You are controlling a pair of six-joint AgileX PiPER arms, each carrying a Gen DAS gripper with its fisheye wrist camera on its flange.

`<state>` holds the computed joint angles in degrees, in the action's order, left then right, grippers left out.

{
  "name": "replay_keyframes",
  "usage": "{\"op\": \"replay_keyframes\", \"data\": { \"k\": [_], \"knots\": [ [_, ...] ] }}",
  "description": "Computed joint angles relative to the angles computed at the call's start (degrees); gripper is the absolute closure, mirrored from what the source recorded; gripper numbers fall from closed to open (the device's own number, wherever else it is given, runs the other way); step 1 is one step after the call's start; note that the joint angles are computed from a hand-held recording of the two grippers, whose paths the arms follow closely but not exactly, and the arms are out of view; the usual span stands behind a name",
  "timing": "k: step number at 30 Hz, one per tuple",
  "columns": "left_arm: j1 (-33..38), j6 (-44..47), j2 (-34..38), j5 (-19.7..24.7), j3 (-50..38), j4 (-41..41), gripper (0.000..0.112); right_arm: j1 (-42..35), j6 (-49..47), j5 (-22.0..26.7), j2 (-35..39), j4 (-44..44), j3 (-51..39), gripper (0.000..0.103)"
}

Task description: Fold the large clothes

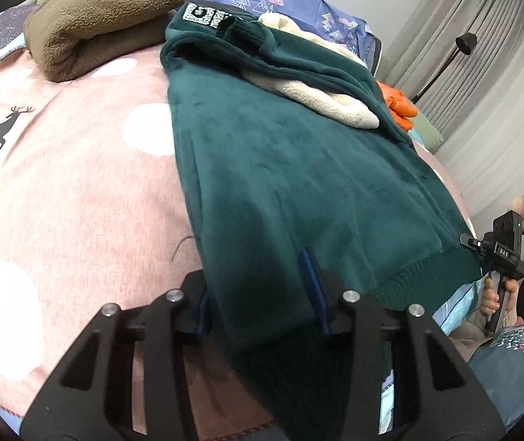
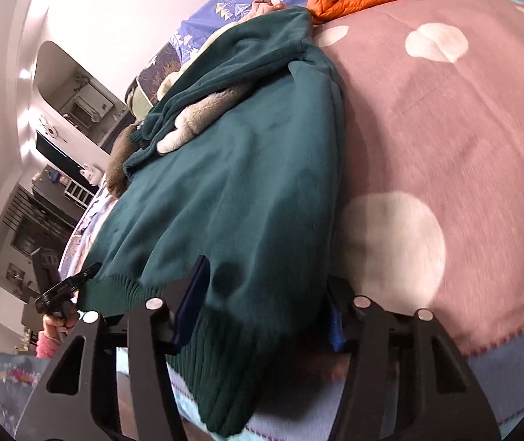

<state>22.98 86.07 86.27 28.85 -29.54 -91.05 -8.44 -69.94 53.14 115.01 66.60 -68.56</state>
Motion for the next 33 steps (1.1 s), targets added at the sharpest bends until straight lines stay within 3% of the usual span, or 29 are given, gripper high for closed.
{"op": "replay_keyframes", "data": {
  "k": [2,3,4,5,7,10,14,19,22,25,30,33],
  "knots": [
    [-1.4,-0.3,1.2,-1.2,-1.6,-0.4,0.069,1.2,0.8,-1.2,0.4,-0.1,-0.8,0.050],
    [-2.4,-1.3,1.6,-1.6,-2.7,0.5,0.086,1.9,1.5,-2.1,0.6,0.2,-1.3,0.058],
    [-2.7,-2.4,1.5,-1.1,-3.4,1.2,0.092,2.8,3.1,-3.6,0.8,0.4,-1.9,0.077],
    [-3.2,-1.9,0.0,-1.4,-3.3,-0.1,0.094,2.7,4.6,-3.2,1.3,0.9,-2.7,0.079],
    [-2.3,2.3,-4.8,0.3,-1.9,-4.3,0.095,0.1,5.0,2.8,1.3,7.6,-3.0,0.082],
    [-0.1,0.4,-11.7,3.1,-2.0,-4.0,0.096,-2.2,2.7,5.8,-3.5,12.3,-1.4,0.082],
    [3.4,-9.8,-23.0,8.3,-1.9,5.5,0.096,-6.1,0.8,11.9,-11.2,14.3,0.5,0.083],
    [7.9,-26.9,-33.1,15.3,-2.1,20.2,0.094,-11.2,1.3,16.3,-20.4,8.6,4.3,0.082],
    [2.8,-29.6,-31.1,10.4,-1.8,21.8,0.091,-9.3,2.9,12.0,-21.9,4.3,4.9,0.082],
    [1.9,-29.4,-25.6,8.7,-1.6,20.7,0.088,-7.5,4.9,9.4,-18.8,3.8,5.2,0.082],
    [5.1,-27.3,-22.4,11.8,-2.1,18.4,0.085,-8.0,6.7,10.6,-14.5,5.7,3.5,0.081],
    [4.4,-28.4,-21.7,11.3,-3.3,18.7,0.084,-7.4,6.6,10.8,-14.2,6.9,2.3,0.081]
  ]
}}
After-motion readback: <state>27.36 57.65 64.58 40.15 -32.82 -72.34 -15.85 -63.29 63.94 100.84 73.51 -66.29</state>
